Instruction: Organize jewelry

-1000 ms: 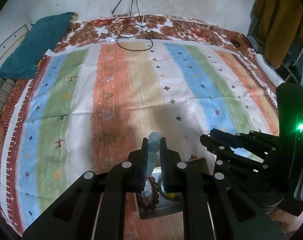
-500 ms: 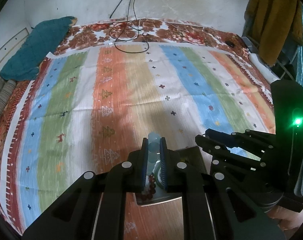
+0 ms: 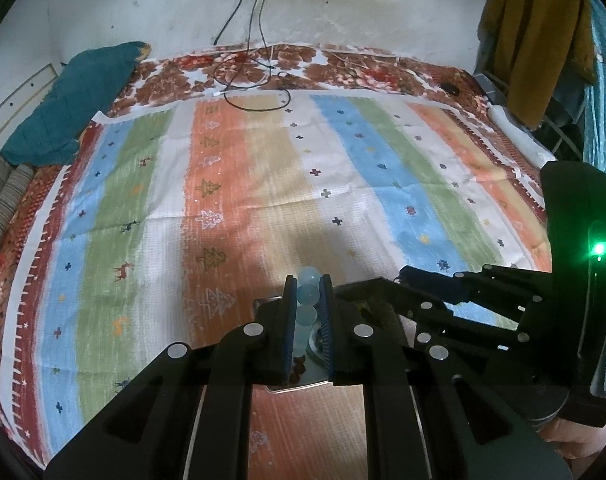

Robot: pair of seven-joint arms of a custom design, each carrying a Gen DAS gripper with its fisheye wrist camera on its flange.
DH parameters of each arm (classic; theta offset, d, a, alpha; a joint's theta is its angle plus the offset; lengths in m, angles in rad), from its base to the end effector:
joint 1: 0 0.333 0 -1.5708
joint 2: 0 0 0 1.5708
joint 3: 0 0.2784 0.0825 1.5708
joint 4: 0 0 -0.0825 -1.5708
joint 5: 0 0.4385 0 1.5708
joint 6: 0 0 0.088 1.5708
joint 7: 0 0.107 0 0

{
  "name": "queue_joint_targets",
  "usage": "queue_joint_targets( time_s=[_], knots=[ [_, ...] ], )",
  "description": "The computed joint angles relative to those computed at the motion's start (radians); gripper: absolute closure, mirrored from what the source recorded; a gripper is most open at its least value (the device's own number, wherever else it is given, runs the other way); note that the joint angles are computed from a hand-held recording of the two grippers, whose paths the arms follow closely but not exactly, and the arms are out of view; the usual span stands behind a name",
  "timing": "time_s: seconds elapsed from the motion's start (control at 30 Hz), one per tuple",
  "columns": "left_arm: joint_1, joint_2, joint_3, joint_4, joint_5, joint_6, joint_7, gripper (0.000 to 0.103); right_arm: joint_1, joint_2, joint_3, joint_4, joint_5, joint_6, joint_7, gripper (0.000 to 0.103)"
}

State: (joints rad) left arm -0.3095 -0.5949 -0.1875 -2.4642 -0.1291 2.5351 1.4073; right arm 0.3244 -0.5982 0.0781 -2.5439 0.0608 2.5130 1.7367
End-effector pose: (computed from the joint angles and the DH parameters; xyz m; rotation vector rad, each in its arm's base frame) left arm 0.4318 -0.2377 0.5249 -1.6651 2.1585 -0.8346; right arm 0.4433 0.1882 0.4819 -2.0261 1.6616 -0.3639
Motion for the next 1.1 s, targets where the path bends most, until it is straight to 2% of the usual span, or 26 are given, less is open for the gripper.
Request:
queue_joint_targets(
  time_s=[0.17, 0.23, 0.4, 0.5, 1.1],
  knots=[
    [0.003, 0.011, 0.001, 0.014, -0.008, -0.027, -0.012, 0.091, 0.004, 0.010, -0.004, 0.004, 0.009, 0.000, -0.007, 0.082],
    [0.018, 0.012, -0.007, 0.018, 0.006, -0.034, -0.035, 0.088, -0.006, 0.008, 0.005, 0.004, -0.001, -0.004, 0.007, 0.063],
    [0.021, -0.023, 0.004, -0.008, -0.001, -0.042, -0.055, 0.083, -0.019, -0.019, 0.014, -0.009, -0.025, -0.022, 0.034, 0.063],
    [0.015, -0.047, 0.009, -0.028, -0.005, -0.049, -0.052, 0.077, -0.011, -0.052, 0.001, -0.028, -0.012, -0.027, 0.034, 0.062],
    [-0.041, -0.217, 0.024, -0.167, -0.032, -0.060, -0.015, 0.053, 0.015, -0.254, -0.014, -0.154, 0.025, -0.021, -0.002, 0.042]
  ],
)
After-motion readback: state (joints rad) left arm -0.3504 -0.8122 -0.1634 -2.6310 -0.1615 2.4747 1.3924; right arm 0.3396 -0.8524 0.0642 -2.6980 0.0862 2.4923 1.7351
